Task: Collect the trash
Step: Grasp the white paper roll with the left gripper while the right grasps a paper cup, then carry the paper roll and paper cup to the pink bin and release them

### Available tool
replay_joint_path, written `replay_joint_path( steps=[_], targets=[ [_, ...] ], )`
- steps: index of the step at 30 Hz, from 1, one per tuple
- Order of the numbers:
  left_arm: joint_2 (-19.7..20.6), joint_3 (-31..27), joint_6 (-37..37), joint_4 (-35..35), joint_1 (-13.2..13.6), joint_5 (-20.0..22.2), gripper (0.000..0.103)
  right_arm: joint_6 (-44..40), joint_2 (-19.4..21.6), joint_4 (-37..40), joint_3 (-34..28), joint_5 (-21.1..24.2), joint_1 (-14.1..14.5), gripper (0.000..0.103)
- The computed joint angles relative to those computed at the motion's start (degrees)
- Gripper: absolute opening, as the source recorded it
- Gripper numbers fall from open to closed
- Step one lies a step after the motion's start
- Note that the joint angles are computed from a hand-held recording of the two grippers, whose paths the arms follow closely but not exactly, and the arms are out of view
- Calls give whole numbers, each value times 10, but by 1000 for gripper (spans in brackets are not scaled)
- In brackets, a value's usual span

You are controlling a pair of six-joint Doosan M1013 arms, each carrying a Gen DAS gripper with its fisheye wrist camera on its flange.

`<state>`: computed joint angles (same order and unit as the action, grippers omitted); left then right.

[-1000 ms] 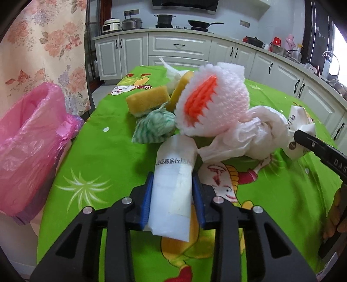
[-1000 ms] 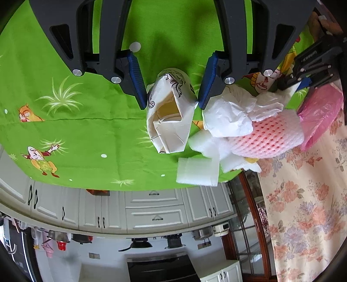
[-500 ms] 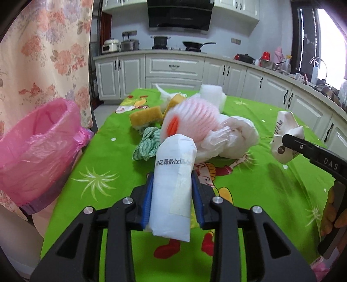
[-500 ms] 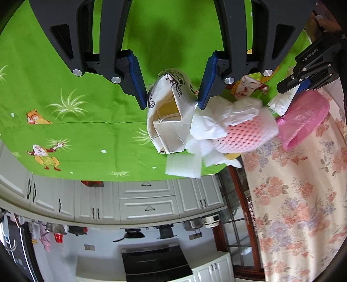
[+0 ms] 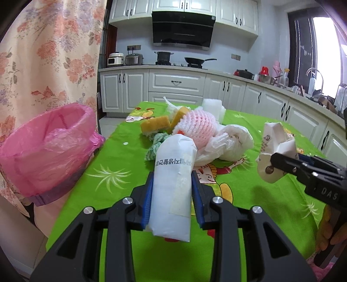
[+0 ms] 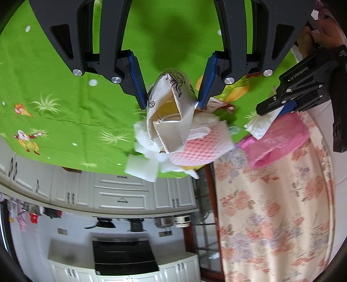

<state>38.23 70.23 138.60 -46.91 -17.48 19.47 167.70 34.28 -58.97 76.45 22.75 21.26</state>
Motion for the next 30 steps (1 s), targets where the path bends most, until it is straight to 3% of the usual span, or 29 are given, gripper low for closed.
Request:
replay_joint_path(
  steps=[13,21,26,30],
  targets=[
    [-29,42,140,-153,21,-37,32,-115,18,74,-34,-25,16,46],
    [-36,37,109,-132,37,-75,32,-318,51,229,-111,-38,19,46],
    [-31,13,-12,-18,48,-92,32,-471,84,360,-180,-29,22,46],
    [-15,-24,-202,178,58,-84,33,-571,111,457,-237,-11,22,46]
  ],
)
